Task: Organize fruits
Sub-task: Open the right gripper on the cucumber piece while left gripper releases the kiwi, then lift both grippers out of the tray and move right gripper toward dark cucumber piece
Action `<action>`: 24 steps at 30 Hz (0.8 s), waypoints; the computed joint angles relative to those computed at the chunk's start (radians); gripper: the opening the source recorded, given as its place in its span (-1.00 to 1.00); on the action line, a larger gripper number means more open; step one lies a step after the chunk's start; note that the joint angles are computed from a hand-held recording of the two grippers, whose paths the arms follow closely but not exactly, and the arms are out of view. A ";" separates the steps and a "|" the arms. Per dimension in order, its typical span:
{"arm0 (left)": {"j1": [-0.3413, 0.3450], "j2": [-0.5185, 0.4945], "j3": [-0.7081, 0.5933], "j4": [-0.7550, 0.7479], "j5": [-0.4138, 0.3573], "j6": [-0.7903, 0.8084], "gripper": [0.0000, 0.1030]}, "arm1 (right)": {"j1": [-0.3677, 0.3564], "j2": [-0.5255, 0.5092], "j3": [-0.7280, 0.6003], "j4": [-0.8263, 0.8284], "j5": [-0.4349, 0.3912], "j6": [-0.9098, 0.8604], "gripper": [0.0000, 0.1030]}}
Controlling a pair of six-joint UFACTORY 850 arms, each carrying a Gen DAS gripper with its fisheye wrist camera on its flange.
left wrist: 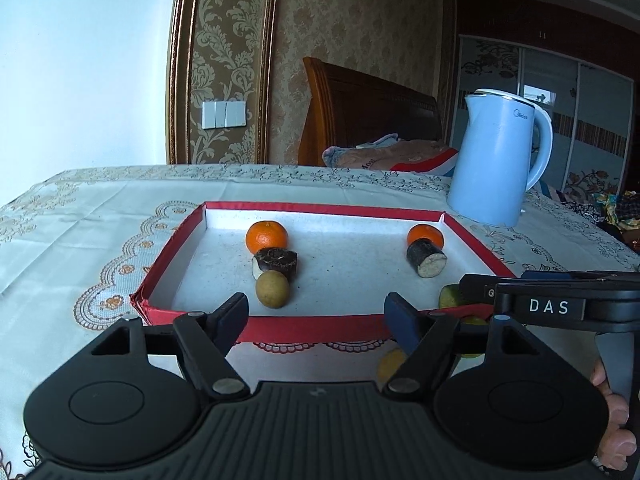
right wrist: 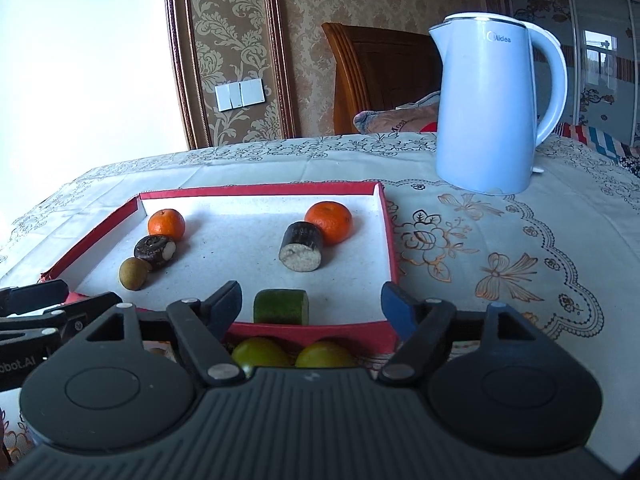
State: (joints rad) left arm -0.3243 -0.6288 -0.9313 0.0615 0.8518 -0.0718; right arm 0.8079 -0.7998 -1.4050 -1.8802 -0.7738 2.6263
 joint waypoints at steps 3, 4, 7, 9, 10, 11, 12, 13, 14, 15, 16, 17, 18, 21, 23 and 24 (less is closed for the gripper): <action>-0.007 0.001 0.004 0.009 -0.002 0.027 0.45 | 0.008 0.012 0.026 -0.003 -0.026 0.026 0.46; -0.008 0.000 0.001 0.013 -0.012 0.029 0.45 | 0.008 0.019 0.038 -0.007 -0.029 0.041 0.46; -0.006 -0.002 -0.005 0.030 -0.038 0.020 0.45 | 0.009 0.032 0.060 -0.002 -0.041 0.070 0.51; -0.001 -0.003 -0.008 0.055 -0.049 -0.001 0.45 | 0.011 0.038 0.073 0.004 -0.053 0.079 0.51; 0.000 -0.003 -0.010 0.068 -0.059 -0.009 0.45 | 0.011 0.043 0.080 0.003 -0.049 0.081 0.51; 0.001 -0.004 -0.013 0.082 -0.069 -0.016 0.45 | 0.011 0.046 0.085 0.015 -0.045 0.067 0.51; 0.002 -0.006 -0.015 0.093 -0.079 -0.019 0.45 | 0.013 0.045 0.084 0.041 -0.045 0.039 0.51; 0.000 -0.007 -0.018 0.097 -0.089 -0.015 0.45 | 0.018 0.042 0.083 0.071 -0.052 0.003 0.51; -0.001 -0.006 -0.017 0.095 -0.091 -0.009 0.45 | 0.021 0.044 0.090 0.079 -0.056 -0.007 0.51; -0.002 -0.006 -0.017 0.102 -0.094 -0.008 0.45 | 0.023 0.050 0.101 0.076 -0.056 -0.004 0.51; 0.000 -0.008 -0.020 0.122 -0.102 -0.018 0.45 | 0.024 0.057 0.116 0.066 -0.051 0.006 0.51; 0.003 -0.009 -0.026 0.156 -0.120 -0.037 0.45 | 0.024 0.065 0.130 0.054 -0.043 0.016 0.51; 0.003 -0.012 -0.033 0.180 -0.142 -0.048 0.45 | 0.025 0.070 0.142 0.045 -0.039 0.030 0.58; -0.009 -0.019 -0.045 0.182 -0.180 -0.011 0.45 | 0.026 0.086 0.176 0.002 -0.044 0.100 0.68; -0.017 -0.023 -0.054 0.158 -0.206 0.018 0.45 | 0.023 0.089 0.184 -0.011 -0.036 0.123 0.68; -0.019 -0.027 -0.063 0.154 -0.231 0.021 0.45 | 0.020 0.091 0.186 -0.016 -0.028 0.134 0.68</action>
